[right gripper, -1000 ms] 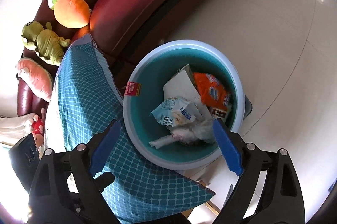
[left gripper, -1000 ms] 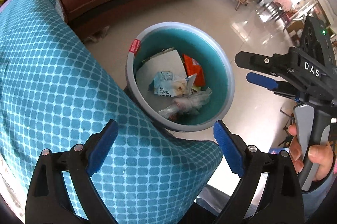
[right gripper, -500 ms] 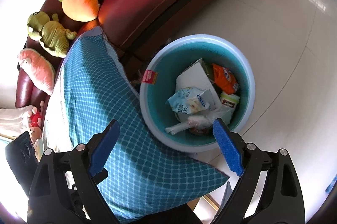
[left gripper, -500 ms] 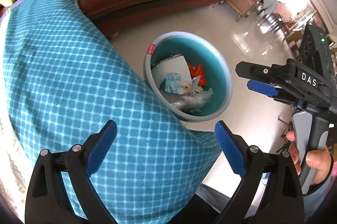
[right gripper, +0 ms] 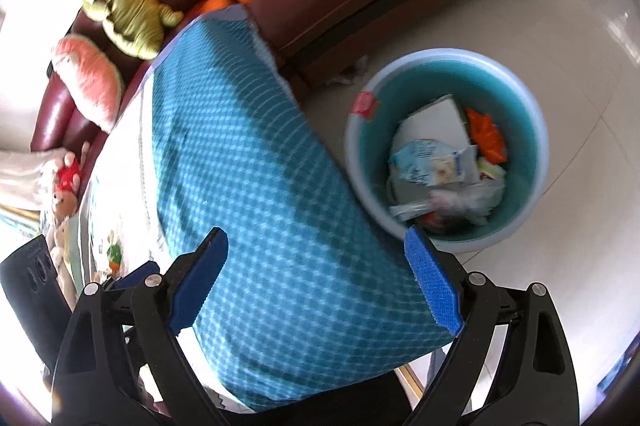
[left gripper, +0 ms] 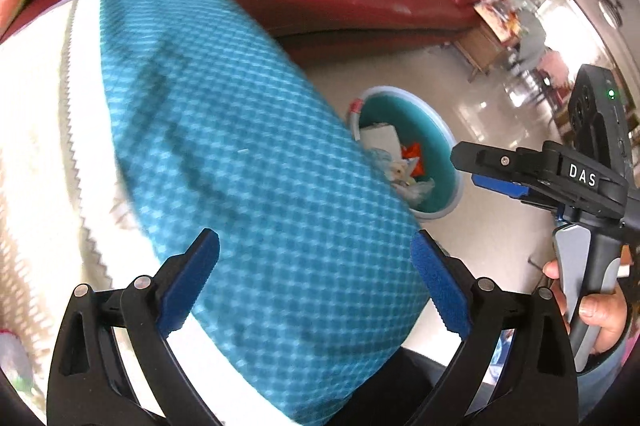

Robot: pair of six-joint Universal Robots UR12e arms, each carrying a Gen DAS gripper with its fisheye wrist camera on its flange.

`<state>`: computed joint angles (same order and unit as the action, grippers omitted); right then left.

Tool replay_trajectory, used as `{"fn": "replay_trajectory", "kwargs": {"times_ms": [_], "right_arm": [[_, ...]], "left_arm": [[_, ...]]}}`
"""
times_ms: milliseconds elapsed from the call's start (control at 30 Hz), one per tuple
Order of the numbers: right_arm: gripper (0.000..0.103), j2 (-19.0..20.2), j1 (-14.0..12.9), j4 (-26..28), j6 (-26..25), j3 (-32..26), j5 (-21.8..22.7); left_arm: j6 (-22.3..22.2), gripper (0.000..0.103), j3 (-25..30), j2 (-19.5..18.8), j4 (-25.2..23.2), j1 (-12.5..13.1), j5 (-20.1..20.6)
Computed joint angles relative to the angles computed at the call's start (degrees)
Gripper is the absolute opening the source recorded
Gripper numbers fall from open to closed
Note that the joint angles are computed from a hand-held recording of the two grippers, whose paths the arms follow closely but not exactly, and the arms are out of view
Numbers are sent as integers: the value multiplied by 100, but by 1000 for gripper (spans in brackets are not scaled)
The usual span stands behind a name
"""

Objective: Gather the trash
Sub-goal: 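Move both tools away from the bucket back over the bed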

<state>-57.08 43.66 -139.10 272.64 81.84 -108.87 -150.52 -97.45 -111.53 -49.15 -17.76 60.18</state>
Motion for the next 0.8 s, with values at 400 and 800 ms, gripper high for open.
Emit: {"fn": "replay_trajectory", "kwargs": {"times_ms": [400,800], "right_arm": [[86,859,0,764,-1054,-1658,349],[86,2145,-39,1897,-2237,-4035,991]], "left_arm": [[-254,97,-186,167,414,814,0],[-906,97,-230,199,1173,1740,431]]}}
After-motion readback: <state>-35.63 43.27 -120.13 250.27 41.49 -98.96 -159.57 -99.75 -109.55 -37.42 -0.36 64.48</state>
